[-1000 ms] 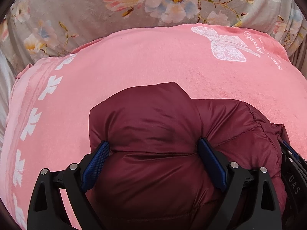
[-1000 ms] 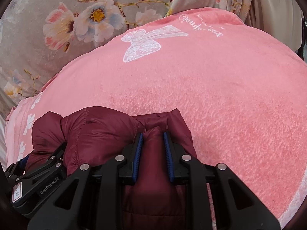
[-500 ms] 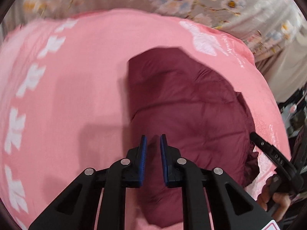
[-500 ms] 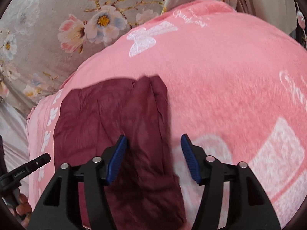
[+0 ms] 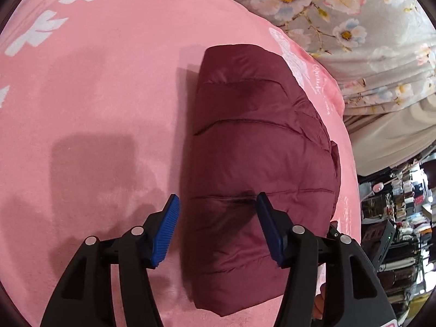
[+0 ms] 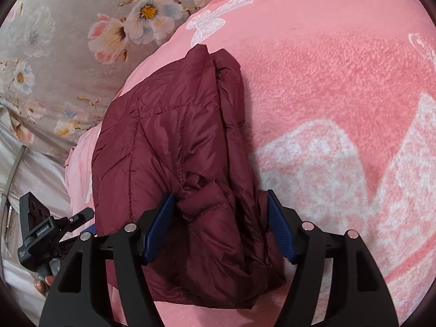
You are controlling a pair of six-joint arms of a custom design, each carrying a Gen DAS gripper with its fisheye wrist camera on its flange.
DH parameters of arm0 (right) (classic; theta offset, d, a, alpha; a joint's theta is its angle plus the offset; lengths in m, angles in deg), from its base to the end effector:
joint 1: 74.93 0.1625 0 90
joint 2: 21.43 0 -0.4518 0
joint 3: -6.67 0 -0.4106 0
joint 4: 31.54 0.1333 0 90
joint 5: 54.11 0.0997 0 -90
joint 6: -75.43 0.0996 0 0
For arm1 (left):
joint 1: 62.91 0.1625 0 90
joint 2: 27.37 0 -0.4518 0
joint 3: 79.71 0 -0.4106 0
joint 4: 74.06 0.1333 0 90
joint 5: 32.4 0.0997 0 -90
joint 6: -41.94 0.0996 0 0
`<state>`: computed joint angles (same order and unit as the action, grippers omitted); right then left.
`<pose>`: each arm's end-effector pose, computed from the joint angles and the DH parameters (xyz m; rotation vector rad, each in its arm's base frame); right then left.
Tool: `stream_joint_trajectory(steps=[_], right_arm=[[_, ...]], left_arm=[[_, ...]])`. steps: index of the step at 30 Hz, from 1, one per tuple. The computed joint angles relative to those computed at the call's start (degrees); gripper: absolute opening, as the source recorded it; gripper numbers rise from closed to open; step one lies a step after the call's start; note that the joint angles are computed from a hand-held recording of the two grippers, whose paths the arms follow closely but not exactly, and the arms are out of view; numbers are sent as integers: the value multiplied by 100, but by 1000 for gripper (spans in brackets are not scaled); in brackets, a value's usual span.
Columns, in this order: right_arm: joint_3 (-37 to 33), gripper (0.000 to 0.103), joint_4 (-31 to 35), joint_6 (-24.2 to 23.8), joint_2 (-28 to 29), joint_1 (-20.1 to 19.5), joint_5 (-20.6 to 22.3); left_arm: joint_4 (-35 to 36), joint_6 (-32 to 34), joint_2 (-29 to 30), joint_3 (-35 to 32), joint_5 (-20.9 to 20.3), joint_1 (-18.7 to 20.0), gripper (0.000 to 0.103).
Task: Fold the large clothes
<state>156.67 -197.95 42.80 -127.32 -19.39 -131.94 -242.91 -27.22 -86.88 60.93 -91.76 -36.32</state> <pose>-0.0467 -0.3408 0.2822 0.0429 -2.8784 0.8639 -0.2653 -0.3386 0.0565 -0.1257 2.8088 -0.6827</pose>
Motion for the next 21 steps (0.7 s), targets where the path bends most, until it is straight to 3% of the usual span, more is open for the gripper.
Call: stream_joint_trajectory(steps=[3,4,7,10,12,14,17,21], right_arm=[[-33,66,175,15,-27,-57,123],[-60,66,302,26,-42,-93,195],[-105,66,434,82,18,-149,352],[-173,63,466,144,172,-157,504],[-228,52,529,182,220,-106,512],[-159,26,373,167,144,-19,534],[88,17,-413,55,31,496,92],[280,14,-1115,49,-91,1205,-280]], left_arm=[[-199,342,272,-165,-392,167,65],[-267,401,396,-224,-521,235,71],[-272,493,651,-382,-522,268,82],[-139,516,769,-511,-415,237,83],[1,496,765,-571,-343,192,78],[315,488,669,-610,-156,12,59],[692,671,480,-666,198,-285,36],[1309,740,217,-810,648,-626,31]])
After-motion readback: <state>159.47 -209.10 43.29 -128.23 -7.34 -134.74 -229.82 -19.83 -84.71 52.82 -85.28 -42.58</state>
